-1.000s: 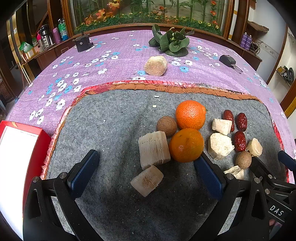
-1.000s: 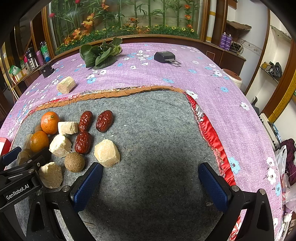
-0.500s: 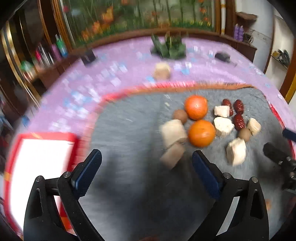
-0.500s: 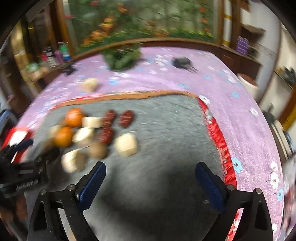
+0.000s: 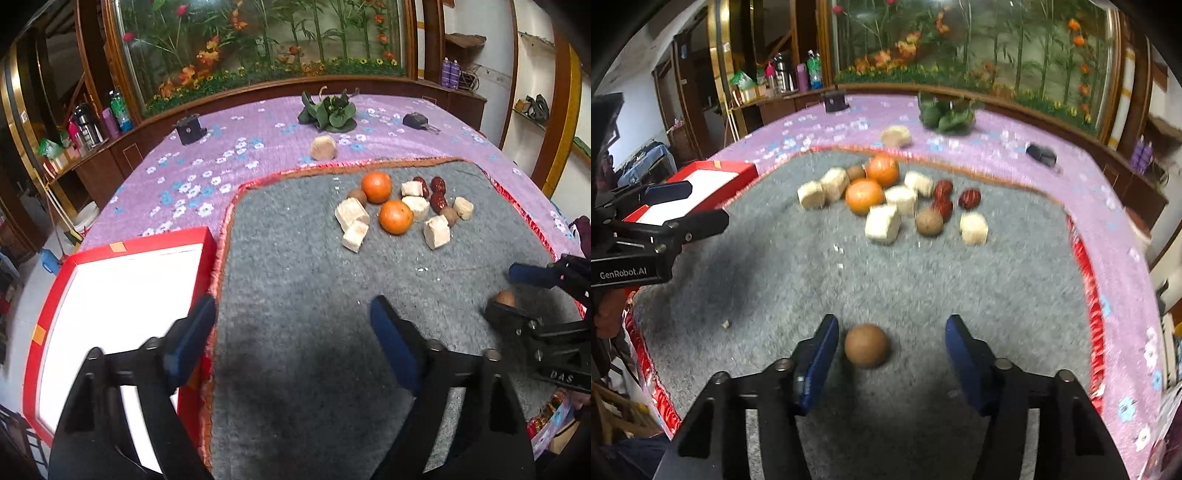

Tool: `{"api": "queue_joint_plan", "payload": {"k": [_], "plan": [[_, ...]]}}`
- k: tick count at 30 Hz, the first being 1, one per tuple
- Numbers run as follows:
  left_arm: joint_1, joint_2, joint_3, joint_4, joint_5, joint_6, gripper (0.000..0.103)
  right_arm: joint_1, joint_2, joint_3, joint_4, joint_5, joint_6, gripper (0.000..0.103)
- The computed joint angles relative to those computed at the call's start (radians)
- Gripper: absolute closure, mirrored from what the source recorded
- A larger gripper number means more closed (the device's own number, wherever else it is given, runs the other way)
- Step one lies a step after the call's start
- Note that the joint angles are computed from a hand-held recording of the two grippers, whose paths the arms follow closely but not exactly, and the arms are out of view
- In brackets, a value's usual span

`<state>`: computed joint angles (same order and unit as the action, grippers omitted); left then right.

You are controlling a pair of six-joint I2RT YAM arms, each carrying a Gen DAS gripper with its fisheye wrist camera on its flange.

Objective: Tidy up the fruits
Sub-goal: 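Grasp the brown round fruit on the grey mat with the right tool, then grasp a beige cube on the grey mat with the left tool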

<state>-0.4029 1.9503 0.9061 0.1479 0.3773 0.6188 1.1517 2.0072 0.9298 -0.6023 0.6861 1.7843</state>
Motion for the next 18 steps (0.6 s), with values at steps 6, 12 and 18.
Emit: {"api": "queue_joint_plan", "payload": {"k": [6,12,18], "plan": [[-0.035,0.018,0.023,-0.014,-0.011,0.009,0.030,-0.016,-0.029,-0.049,0.079,-0.039,-0.028,0.063],[-0.078,0.056,0.116,-0.096,-0.015,-0.005,0.030,-0.030,-0.035,-0.054,0.106,-0.042,-0.064,0.080],[-0.139,0.141,0.238,-0.189,-0.046,-0.028,0.030,-0.009,-0.100,-0.199,0.307,0.013,-0.044,0.080]]}}
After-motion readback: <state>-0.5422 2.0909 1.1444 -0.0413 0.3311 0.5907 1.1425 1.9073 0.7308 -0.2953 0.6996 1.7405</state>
